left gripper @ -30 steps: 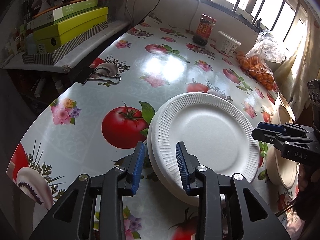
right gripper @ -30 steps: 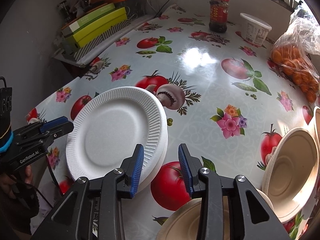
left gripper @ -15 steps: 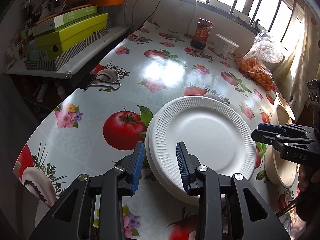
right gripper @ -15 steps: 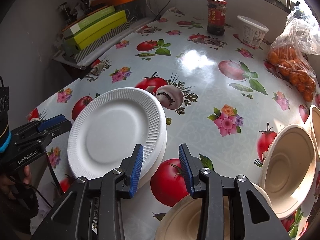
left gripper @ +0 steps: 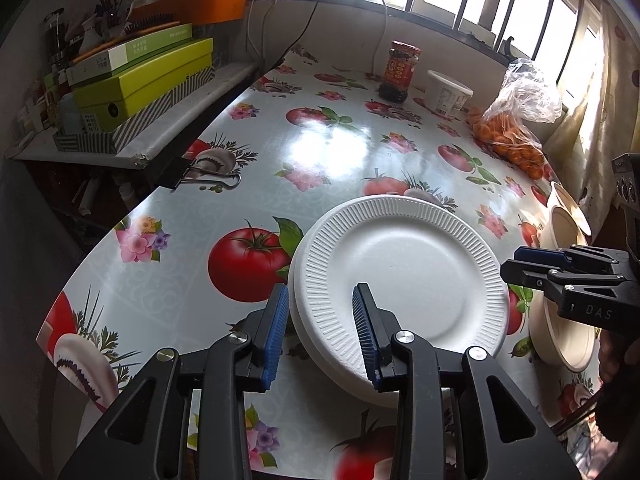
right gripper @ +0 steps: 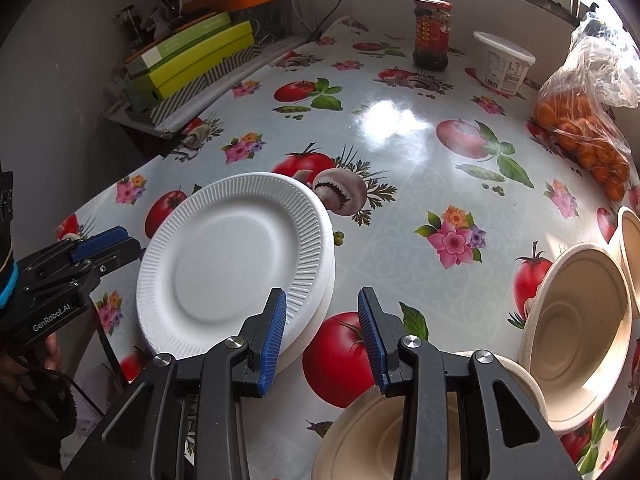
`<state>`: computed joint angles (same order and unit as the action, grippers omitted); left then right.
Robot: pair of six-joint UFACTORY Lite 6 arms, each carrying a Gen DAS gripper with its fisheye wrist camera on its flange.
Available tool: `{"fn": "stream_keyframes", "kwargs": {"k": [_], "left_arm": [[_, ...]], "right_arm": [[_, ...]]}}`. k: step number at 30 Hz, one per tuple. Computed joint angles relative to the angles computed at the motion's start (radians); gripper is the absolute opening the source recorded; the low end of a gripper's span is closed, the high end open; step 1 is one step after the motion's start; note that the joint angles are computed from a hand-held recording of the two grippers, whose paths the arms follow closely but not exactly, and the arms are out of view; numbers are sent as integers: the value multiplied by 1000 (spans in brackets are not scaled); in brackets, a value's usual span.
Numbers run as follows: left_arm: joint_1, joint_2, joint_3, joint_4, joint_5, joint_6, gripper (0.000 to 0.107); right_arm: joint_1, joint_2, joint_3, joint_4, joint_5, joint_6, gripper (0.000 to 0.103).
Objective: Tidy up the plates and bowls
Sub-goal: 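Lower the white plate stack onto the table and open the left gripper, then move the left gripper toward the beige pulp bowls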
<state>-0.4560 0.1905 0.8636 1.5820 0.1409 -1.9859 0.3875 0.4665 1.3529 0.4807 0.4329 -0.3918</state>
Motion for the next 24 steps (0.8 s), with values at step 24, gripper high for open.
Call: {"fn": "stream_keyframes", "kwargs": {"k": [24], "left_arm": [[-180, -55, 20, -11, 153, 14, 34]], "right_arm": [[-1, -257, -250, 27, -131, -30, 43]]}}
